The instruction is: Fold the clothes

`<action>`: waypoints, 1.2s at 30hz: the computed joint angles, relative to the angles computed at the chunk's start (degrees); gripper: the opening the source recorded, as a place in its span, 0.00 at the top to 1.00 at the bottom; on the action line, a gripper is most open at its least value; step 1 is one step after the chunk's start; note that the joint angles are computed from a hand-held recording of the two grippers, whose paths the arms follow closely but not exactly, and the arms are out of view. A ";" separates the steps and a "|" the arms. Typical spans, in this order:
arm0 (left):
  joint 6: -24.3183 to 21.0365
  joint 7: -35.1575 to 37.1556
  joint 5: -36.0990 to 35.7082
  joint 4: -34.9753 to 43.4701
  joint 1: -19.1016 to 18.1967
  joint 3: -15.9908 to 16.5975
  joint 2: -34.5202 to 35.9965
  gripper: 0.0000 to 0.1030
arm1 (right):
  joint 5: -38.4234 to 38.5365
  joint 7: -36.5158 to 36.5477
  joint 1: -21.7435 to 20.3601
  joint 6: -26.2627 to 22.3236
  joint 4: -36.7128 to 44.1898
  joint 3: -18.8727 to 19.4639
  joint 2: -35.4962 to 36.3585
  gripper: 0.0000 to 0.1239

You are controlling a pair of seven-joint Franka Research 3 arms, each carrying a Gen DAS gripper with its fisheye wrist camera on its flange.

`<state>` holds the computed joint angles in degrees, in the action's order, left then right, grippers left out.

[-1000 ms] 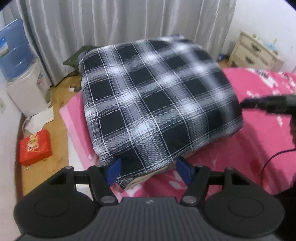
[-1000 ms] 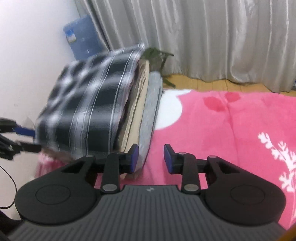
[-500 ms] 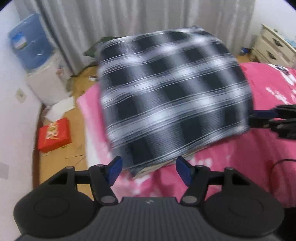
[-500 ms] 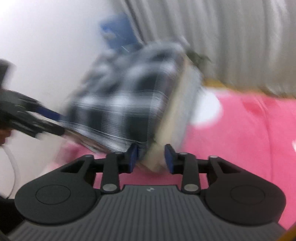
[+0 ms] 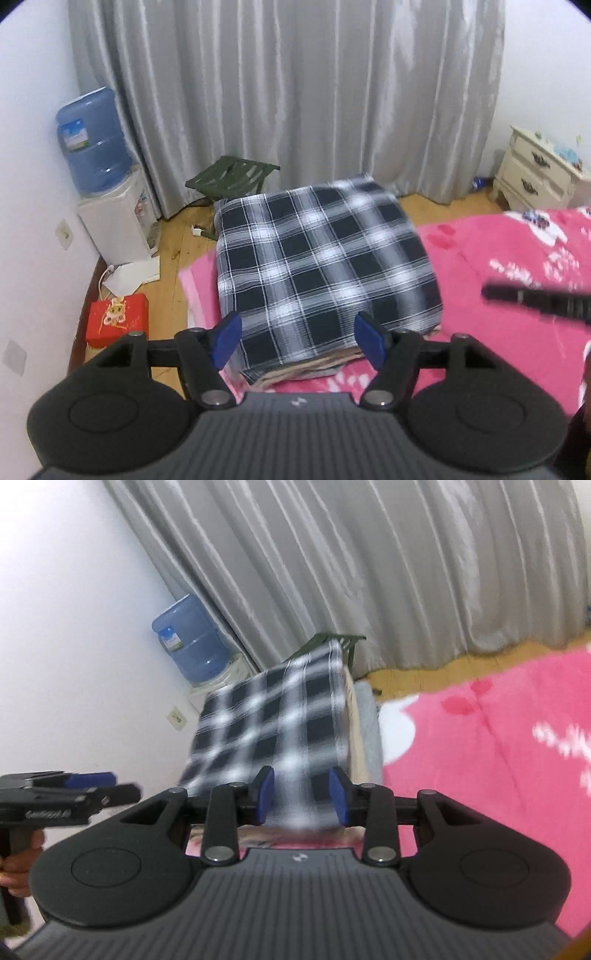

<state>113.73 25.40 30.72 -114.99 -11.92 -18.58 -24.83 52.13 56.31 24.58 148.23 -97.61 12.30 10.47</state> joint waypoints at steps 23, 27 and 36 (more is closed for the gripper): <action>-15.36 -11.67 9.35 2.93 -2.72 -5.01 3.28 0.00 | -25.93 11.92 6.64 9.71 -12.51 -0.57 -7.24 0.18; -11.27 -14.63 9.14 0.22 -2.83 -2.83 1.65 0.00 | -35.72 21.64 7.32 7.20 -10.21 -1.30 -5.35 0.18; -9.37 -17.47 1.99 -1.84 -1.75 -0.28 1.73 0.00 | -49.77 39.25 9.34 6.08 -5.94 -3.19 -1.47 0.18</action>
<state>104.36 7.94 32.72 -116.83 -13.67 -18.86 -23.10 2.36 95.56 33.92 154.31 -103.55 9.11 9.01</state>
